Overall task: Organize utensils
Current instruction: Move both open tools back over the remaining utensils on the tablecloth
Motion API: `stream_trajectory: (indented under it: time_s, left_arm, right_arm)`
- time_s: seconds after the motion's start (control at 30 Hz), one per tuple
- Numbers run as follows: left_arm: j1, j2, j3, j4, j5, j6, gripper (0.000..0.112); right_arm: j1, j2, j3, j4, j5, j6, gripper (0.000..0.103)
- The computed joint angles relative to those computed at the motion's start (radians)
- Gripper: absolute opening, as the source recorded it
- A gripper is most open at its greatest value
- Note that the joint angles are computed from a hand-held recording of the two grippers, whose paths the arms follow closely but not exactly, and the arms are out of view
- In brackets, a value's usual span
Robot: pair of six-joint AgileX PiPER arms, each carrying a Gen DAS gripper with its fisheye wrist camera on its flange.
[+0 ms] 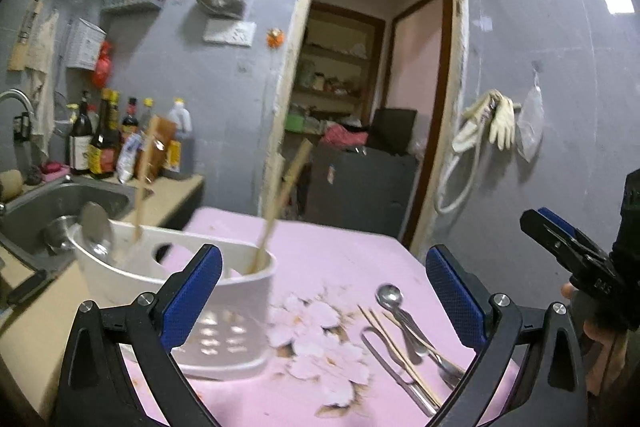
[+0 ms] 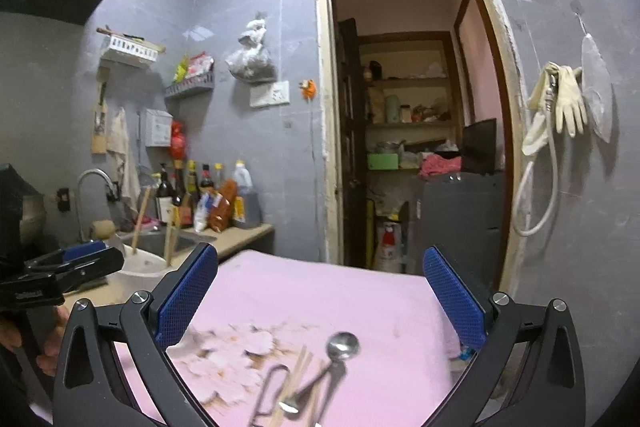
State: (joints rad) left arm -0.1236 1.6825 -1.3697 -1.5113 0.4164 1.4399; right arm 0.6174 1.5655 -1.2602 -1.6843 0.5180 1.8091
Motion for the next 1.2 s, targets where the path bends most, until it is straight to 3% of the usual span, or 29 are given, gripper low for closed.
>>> stream_trajectory:
  time_s: [0.23,0.33,0.57,0.73,0.97,1.2]
  left_arm:
    - [-0.068,0.072,-0.08,0.35,0.018,-0.35,0.1]
    - [-0.083,0.123,-0.158,0.517,0.095,-0.525,0.1]
    - [-0.125,0.216,-0.313,0.759,0.206,-0.765,0.099]
    - [-0.151,0.272,-0.386,0.861,0.261,-0.848,0.097]
    - [-0.181,0.398,-0.579,1.014,0.41,-0.982,0.07]
    - [-0.197,0.549,-0.823,1.092,0.575,-1.088,0.051]
  right_arm:
    - [-0.081,-0.014,0.037,0.158,-0.071,-0.147,0.103]
    - [-0.124,-0.013,0.044,0.269,-0.112,-0.238,0.103]
    - [-0.195,0.02,0.02,0.631,-0.177,-0.587,0.079]
    - [-0.233,0.043,-0.003,0.892,-0.205,-0.848,0.063]
    - [-0.268,0.089,-0.065,1.202,-0.178,-1.161,0.047]
    - [-0.314,0.174,-0.177,1.533,-0.096,-1.491,0.04]
